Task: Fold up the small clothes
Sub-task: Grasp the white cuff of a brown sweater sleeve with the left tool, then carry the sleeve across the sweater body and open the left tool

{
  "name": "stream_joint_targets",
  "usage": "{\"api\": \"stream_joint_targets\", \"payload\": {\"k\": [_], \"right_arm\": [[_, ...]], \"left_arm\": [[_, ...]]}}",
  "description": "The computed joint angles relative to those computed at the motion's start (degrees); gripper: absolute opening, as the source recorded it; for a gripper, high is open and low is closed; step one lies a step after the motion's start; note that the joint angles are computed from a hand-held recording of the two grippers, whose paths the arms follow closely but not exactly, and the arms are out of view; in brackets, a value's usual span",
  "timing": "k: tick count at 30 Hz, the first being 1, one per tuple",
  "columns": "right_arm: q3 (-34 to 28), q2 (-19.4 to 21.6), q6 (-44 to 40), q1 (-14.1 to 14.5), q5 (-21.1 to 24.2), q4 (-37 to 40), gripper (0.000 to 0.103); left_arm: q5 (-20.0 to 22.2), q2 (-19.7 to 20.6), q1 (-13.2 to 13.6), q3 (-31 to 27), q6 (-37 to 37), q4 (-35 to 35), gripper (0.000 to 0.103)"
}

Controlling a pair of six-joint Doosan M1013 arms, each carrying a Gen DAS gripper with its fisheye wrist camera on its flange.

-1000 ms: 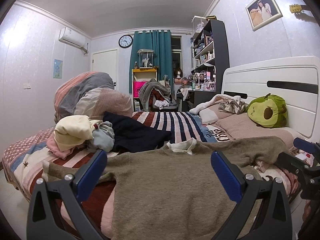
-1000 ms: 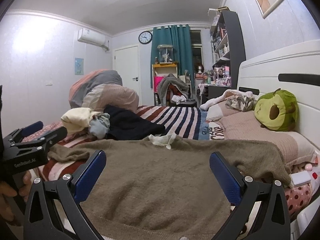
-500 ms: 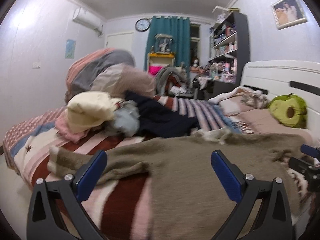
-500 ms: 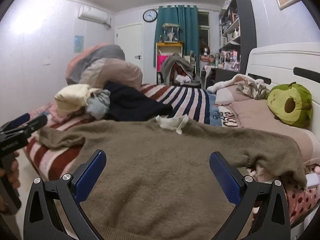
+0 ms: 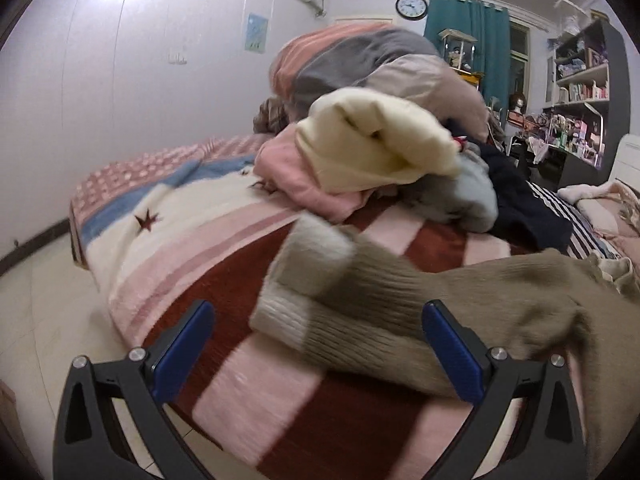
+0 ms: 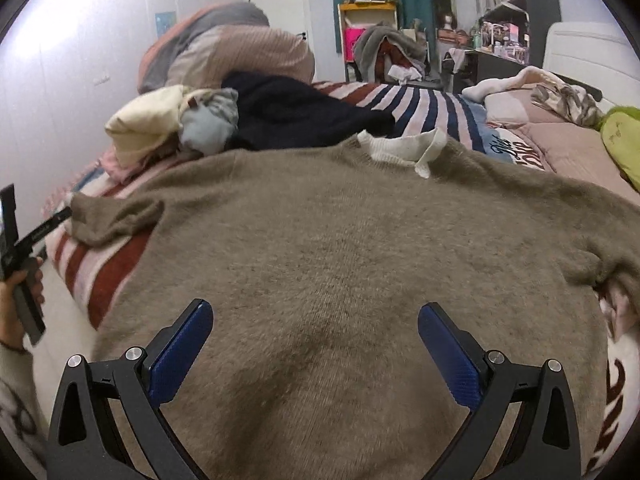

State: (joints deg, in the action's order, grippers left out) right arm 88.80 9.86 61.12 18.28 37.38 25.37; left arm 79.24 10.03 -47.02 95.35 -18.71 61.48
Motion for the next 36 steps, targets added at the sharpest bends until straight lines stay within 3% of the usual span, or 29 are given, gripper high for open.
{"api": "stream_joint_targets", "payload": {"k": [3, 6, 9, 12, 14, 17, 20, 27, 33, 36], "right_arm": [[-1.0, 1.2, 0.0, 0.8, 0.0, -1.7, 0.101], [-1.7, 2.1, 0.4, 1.3, 0.1, -3.8, 0.101], [-2.0, 2.6, 0.6, 1.4, 0.0, -4.7, 0.101], [-2.1, 2.8, 1.4, 1.6, -0.1, -5.4, 0.101], [-2.0, 2.7, 1.8, 1.5, -0.3, -5.4, 0.101], [-1.4, 2.2, 1.5, 1.2, -0.8, -4.2, 0.101], [-1.0, 1.8, 0.8, 0.6, -0.5, -3.0, 0.101], [0.8, 0.0, -3.9, -2.0, -0.1, 4.5, 0.102], [2.8, -1.6, -11.2, -4.5, 0.3, 12.7, 0.102], [3.7, -2.3, -15.2, -6.0, 0.9, 17.2, 0.102]], "left_arm": [[-6.5, -1.7, 1.6, 3.1, -3.1, 0.3, 0.101], [-12.6, -2.0, 2.8, 4.6, -3.3, 1.1, 0.093], [-12.9, -0.7, 3.0, 3.4, -1.4, 0.3, 0.084], [-13.9, -0.5, 2.8, 3.1, -2.2, 0.7, 0.064], [-14.4, -0.5, 2.8, 2.6, -1.6, 0.4, 0.037], [-15.7, -1.2, 2.3, 2.6, -1.5, 1.7, 0.014], [-15.2, -1.3, 1.4, 1.3, 0.1, 2.7, 0.008], [-13.3, 0.3, -1.7, -4.2, 6.2, 8.0, 0.007], [-17.3, 4.1, -4.2, -12.6, 13.3, 10.9, 0.006], [-21.4, 7.0, -5.3, -18.4, 17.9, 10.9, 0.006]]}}
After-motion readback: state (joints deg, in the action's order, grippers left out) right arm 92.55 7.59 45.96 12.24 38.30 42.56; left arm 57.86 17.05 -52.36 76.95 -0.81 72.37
